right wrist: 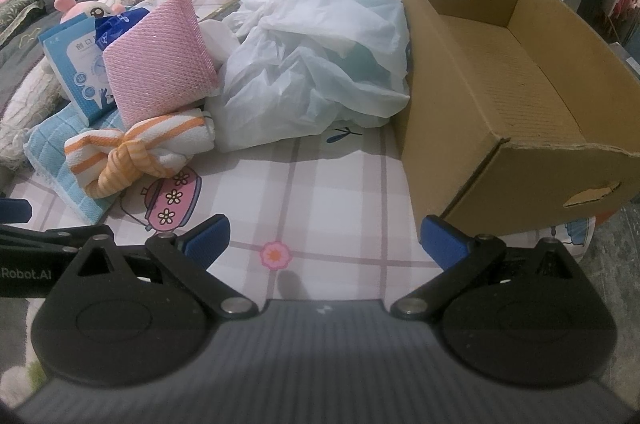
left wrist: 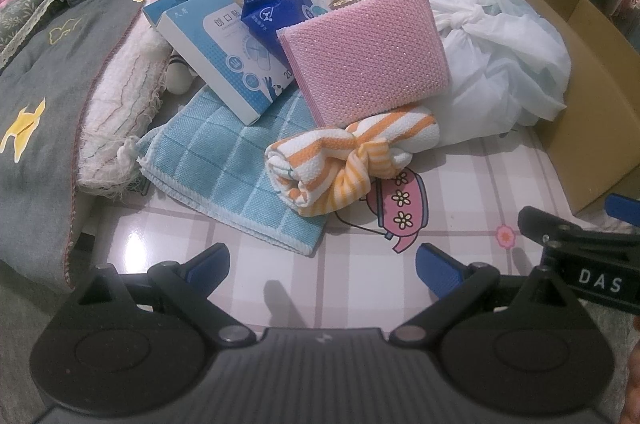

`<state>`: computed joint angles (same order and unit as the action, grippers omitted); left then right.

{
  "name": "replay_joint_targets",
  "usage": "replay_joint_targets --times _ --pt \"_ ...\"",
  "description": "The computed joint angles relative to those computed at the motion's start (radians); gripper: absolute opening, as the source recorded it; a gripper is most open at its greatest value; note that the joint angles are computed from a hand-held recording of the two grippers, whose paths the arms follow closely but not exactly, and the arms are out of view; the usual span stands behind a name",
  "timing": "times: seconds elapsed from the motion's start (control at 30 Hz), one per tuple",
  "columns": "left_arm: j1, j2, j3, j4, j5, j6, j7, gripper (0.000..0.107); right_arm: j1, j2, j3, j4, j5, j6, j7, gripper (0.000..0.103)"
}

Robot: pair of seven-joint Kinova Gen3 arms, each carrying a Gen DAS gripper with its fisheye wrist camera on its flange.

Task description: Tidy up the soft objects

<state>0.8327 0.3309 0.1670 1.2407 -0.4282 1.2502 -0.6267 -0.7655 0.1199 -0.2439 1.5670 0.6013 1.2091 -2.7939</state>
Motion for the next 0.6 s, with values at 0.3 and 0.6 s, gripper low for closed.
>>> replay_joint_targets --times 0.3,0.6 --pt "0.000 0.001 -0.001 -0.002 0.001 0.002 -0.001 0.100 0.000 -0.001 0.000 0.002 0.001 0.000 -0.002 0.102" --pt "0.008 -0.027 -0.005 0.046 -0.035 -0.034 0.031 0.100 -0.005 -0.030 -0.007 0.041 0.047 -0.068 -0.051 0.102"
